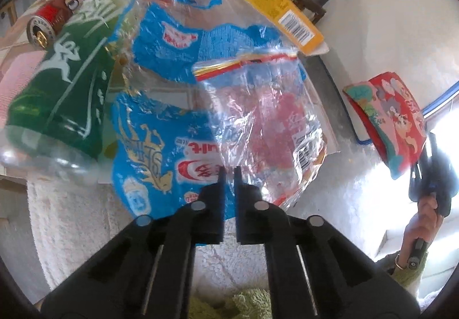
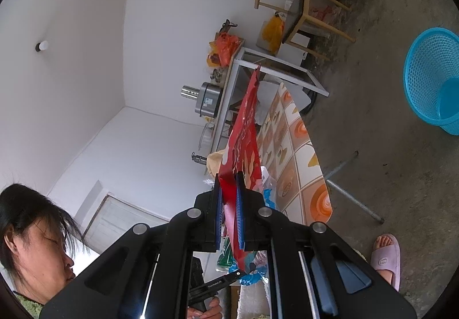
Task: Collect trash
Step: 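Grasp the clear plastic bag with the left tool while the right tool holds the red bag, then carry both bags over the blue wastebasket and open both tools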
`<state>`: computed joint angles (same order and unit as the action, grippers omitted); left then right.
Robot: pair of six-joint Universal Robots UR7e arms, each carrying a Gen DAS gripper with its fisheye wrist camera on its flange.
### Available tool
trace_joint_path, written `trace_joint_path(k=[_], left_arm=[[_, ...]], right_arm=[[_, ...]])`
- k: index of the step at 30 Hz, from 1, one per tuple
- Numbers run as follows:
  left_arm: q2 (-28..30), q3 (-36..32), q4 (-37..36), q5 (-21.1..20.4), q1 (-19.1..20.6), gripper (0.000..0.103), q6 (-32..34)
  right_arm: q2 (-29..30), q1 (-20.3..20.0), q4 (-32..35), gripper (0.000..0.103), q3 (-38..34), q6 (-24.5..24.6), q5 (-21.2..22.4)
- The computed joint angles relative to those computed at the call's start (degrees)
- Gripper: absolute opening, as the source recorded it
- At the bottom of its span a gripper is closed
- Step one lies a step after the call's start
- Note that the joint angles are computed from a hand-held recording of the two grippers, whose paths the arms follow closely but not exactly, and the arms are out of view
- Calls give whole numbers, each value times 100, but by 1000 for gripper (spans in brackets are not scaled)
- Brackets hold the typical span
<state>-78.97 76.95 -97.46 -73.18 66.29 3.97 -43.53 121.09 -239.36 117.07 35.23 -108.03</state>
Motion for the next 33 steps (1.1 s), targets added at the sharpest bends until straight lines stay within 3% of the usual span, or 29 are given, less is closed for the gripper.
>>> trace_joint_path(k=[16, 25, 30, 33], left_arm=[[-702, -53, -566, -670, -246, 0, 665], [-785, -2, -976, -752, -389, 0, 788], [-439, -313, -1116, -953, -508, 0, 1019], [-61, -554, -1089, -939, -666, 0, 1266]], right_arm=[[-15, 174, 176, 9, -165, -382, -42], [-20, 205, 114, 9, -163, -485, -55], [-103, 329, 35, 9, -133, -694, -560], [-240, 452, -88, 9, -74, -938, -1169]])
